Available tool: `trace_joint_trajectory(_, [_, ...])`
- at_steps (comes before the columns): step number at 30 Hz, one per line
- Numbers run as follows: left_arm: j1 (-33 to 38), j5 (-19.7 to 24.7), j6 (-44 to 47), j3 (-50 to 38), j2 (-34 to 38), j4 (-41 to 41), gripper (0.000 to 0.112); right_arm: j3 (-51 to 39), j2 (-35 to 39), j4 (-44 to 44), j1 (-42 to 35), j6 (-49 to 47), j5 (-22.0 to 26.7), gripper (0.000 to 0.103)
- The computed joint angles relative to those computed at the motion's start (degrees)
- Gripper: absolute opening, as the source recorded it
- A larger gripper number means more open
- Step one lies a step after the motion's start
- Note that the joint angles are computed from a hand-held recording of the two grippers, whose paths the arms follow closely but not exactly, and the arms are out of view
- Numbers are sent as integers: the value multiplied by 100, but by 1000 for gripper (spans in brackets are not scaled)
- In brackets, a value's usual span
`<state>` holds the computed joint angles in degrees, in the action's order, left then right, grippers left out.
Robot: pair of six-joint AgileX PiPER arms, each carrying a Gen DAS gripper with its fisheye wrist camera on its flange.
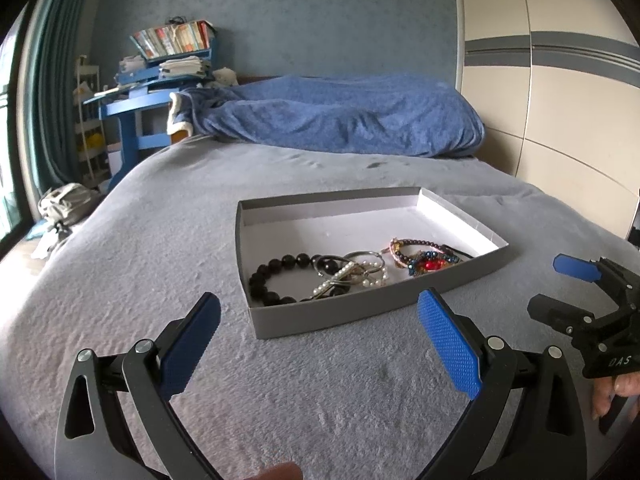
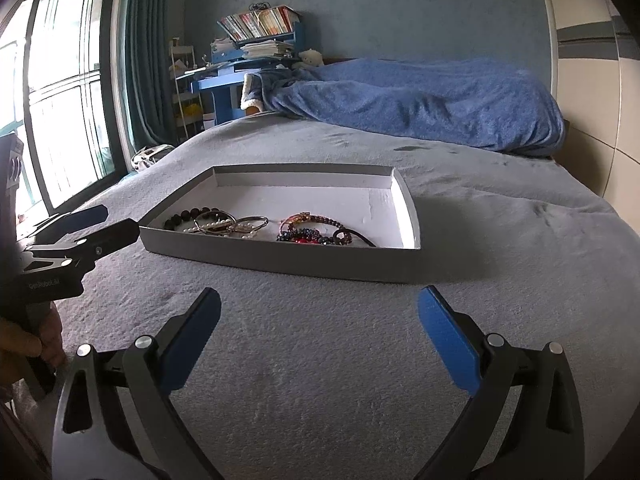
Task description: Organize jewelry
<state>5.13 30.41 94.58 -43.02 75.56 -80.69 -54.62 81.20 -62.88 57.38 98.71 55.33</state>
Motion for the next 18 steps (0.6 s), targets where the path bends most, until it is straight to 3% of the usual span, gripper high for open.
trace_joint_trajectory(18, [22,67,77,22,-28,-21,98,23,-62,-40,83,49,108,97])
